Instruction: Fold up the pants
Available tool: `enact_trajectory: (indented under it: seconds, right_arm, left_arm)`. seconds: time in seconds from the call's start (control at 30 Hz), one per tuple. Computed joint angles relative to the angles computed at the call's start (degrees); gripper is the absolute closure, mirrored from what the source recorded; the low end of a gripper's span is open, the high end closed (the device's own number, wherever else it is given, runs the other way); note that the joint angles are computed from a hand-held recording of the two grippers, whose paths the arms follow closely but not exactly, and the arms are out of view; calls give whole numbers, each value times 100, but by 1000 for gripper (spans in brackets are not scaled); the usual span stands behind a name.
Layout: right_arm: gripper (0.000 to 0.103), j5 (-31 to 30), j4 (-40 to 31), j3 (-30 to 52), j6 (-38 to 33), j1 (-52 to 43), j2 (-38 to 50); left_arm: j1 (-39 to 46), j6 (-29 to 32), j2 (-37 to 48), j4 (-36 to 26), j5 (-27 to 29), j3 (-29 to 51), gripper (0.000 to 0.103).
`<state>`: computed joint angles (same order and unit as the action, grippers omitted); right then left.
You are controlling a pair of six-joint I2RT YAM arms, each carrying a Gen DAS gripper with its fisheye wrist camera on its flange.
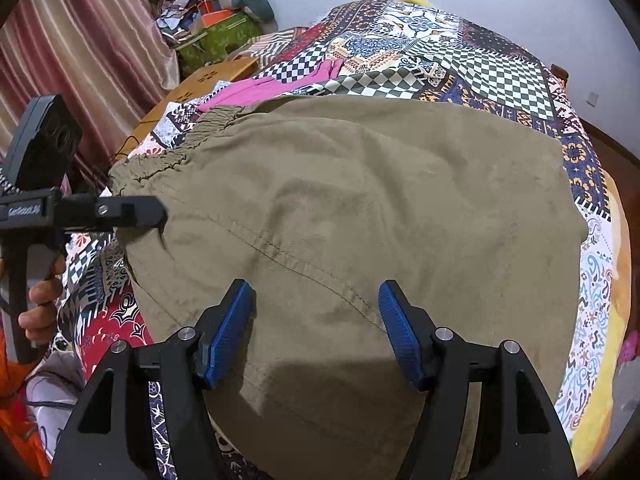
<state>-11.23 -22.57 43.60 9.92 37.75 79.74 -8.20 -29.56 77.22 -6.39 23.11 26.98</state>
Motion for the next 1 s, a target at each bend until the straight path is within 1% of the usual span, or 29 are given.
enact_trajectory:
  seconds: [0.07, 0.1, 0.17, 0.23, 0.27, 0.37, 0.4, 0.47, 0.5, 0.57, 0.63, 0.7, 0.8, 0.9, 1.0]
  right_arm:
    - [40, -27, -2, -3, 10, -27, -4]
    - [40, -23, -7, -3, 20, -26, -7]
    - [40, -13, -17, 14, 49, -29, 4]
    - [40, -32, -16, 37, 87, -39, 31]
    - [40, -36, -17, 59, 102, -38, 54]
    - [38, -27, -6, 166, 142, 25, 170]
    - [38, -26, -2, 219, 129, 61, 220]
    - [38, -37, 12, 332, 116, 159, 325]
    - [38, -31, 33, 385, 103, 211, 384]
    - [38, 0, 89, 484, 95, 362, 500]
    - [38, -56, 152, 573, 84, 486, 602]
    - [41, -80, 199, 617, 55, 581, 655]
    - [41, -140, 238, 610, 49, 619, 633]
    - [41, -179, 222, 489, 143, 535, 447]
    - [41, -182, 186, 267, 193, 305, 80]
  left_arm:
    - [-76, 63, 89, -16, -210, 123, 50]
    - [-136, 102, 88, -53, -349, 173, 53]
    - [-288, 191, 22, -101, -703, 252, 63]
    - [-489, 294, -131, -171, -1098, 286, 68]
    - [-635, 358, -261, -223, -1381, 287, 69]
    - [-900, 448, -591, -431, -1957, 318, 72]
    - [-921, 483, -662, -500, -2073, 338, 72]
    - [-1003, 538, -1000, -725, -2450, 321, 72]
    - [-1006, 579, -1278, -922, -2675, 291, 72]
    - [-1048, 597, -1558, -1159, -2967, 285, 73]
    - [-1115, 699, -1863, -1511, -3382, 322, 73]
    - [-1190, 756, -1966, -1695, -3639, 399, 73]
    - [-1356, 807, -2107, -1921, -3908, 531, 73]
    - [-1701, 770, -2046, -1972, -4258, 669, 73]
    - [-2150, 829, -1841, -1942, -4655, 905, 73]
